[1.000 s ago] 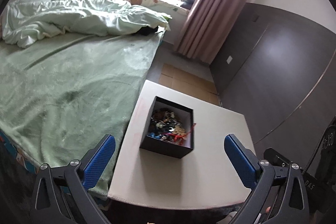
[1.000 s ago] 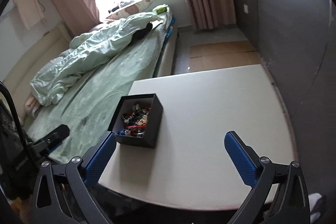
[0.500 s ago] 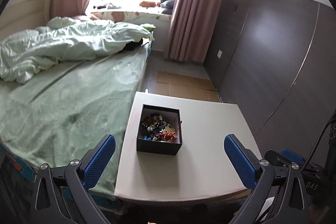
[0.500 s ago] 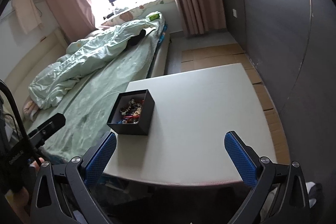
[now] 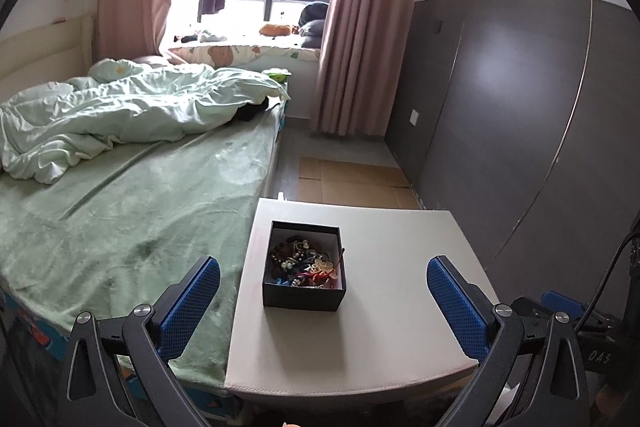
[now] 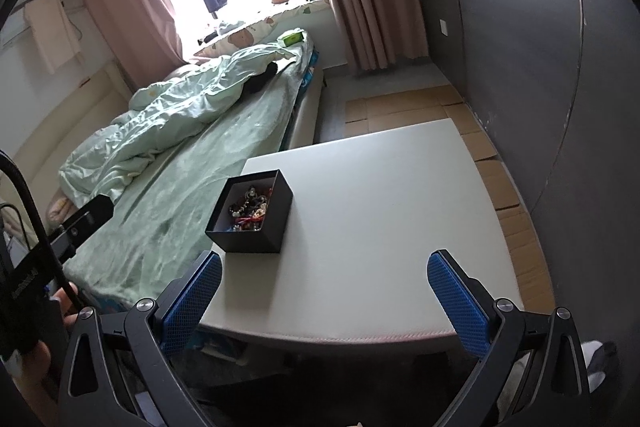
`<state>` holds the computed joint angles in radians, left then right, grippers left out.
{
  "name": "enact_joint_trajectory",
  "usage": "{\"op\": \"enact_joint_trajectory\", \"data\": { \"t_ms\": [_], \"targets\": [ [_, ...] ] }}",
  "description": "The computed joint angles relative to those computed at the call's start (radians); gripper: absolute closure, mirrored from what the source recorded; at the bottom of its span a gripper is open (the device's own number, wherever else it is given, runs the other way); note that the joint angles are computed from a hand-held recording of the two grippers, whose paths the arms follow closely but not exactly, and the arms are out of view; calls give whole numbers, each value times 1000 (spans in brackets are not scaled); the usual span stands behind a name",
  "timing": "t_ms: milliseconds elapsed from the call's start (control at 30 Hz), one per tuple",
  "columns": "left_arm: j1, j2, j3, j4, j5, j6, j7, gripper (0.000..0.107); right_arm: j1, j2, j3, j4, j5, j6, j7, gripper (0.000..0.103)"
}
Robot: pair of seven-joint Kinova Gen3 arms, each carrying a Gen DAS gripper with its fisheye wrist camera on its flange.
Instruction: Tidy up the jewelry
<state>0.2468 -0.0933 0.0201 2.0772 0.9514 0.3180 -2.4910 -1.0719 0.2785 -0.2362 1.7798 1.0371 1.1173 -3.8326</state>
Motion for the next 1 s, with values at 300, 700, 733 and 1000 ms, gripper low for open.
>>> {"op": "enact_joint_trajectory", "data": {
  "t_ms": [300, 700, 733, 1000],
  "targets": [
    [5, 5, 14, -4, -61, -12, 50, 4, -6, -3, -7, 4, 9, 20, -15, 0],
    [17, 0, 0, 2, -59, -9, 38, 4, -8, -3, -8, 1, 12, 21, -10, 0],
    [17, 1, -1, 1, -58, -7, 35, 5, -9, -2, -8, -1, 12, 23, -11, 0],
    [11, 4, 7, -2, -72, -8, 49, 5, -8, -3, -8, 1, 12, 21, -9, 0]
  ]
}}
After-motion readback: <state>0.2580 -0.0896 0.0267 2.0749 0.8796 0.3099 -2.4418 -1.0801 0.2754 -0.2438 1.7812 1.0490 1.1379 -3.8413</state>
